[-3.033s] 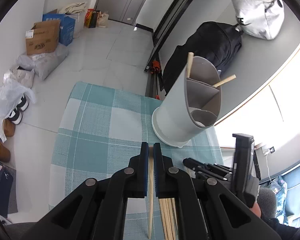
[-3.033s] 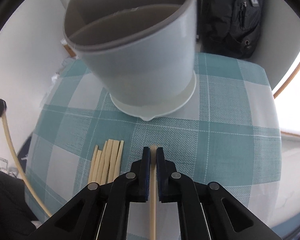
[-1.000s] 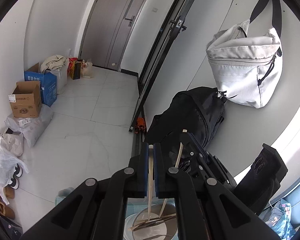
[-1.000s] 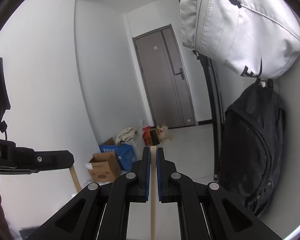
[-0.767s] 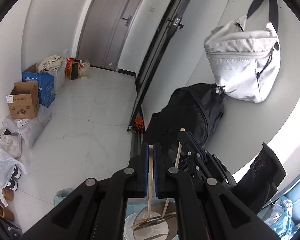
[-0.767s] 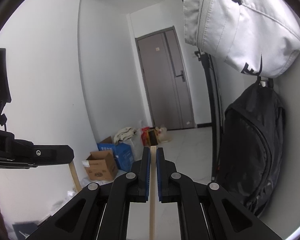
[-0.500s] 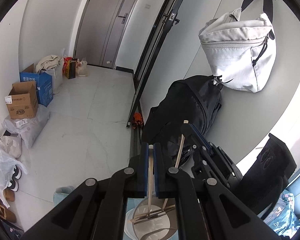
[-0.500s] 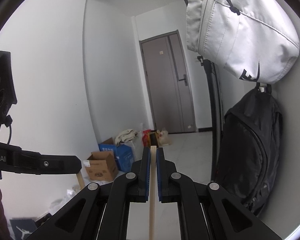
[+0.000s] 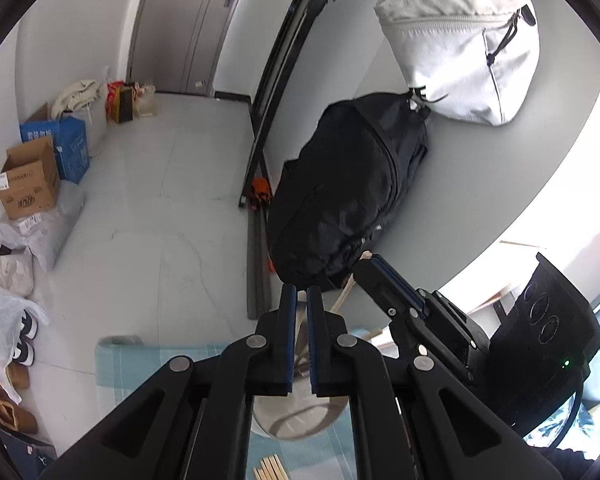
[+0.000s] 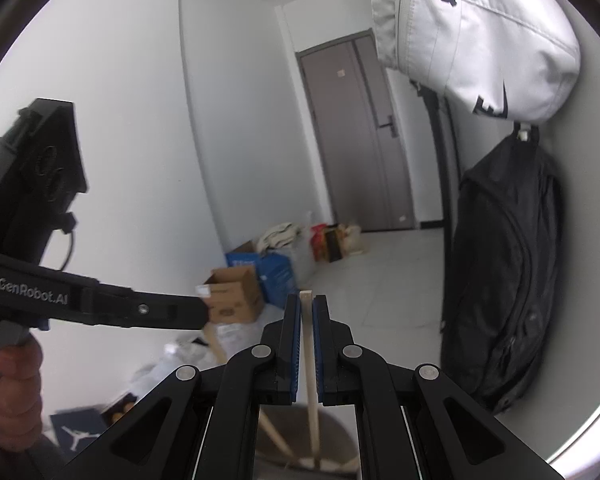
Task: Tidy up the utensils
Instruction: 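Lower the right tool's chopstick into the holder and open both tools, then withdraw both open tools from the holder toward the chopstick pile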
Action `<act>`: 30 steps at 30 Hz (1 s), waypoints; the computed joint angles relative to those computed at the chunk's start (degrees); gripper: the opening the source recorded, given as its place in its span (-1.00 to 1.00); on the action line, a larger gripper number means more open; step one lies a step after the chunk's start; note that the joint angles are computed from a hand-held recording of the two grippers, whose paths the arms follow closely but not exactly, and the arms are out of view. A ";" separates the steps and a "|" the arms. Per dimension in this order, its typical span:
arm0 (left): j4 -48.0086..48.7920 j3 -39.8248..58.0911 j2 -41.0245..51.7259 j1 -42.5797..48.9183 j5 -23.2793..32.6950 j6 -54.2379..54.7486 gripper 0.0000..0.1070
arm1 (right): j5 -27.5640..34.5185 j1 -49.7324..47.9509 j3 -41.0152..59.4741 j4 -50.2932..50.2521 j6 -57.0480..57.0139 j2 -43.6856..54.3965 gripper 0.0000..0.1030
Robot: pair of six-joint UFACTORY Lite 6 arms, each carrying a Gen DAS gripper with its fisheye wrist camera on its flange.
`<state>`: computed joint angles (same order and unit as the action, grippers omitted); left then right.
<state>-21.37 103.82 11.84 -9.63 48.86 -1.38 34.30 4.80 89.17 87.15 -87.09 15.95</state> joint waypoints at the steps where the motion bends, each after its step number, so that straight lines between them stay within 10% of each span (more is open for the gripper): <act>1: -0.20 -0.41 -0.48 0.10 0.44 -0.03 -0.96 | 0.55 -0.38 -1.00 -0.65 0.46 -0.87 -0.88; 5: -1.45 1.13 -0.30 1.38 4.46 -2.21 -0.61 | 7.51 -3.06 -0.76 -6.56 8.62 -1.74 -0.75; 11: 5.33 -4.55 -8.09 -0.62 1.13 -7.32 -0.17 | 12.65 -7.21 -9.08 -6.16 9.72 -10.55 0.10; 30: 34.18 -21.40 -28.23 -15.71 -0.61 -36.05 0.21 | 20.80 -17.70 -28.50 -8.73 13.20 -36.56 0.73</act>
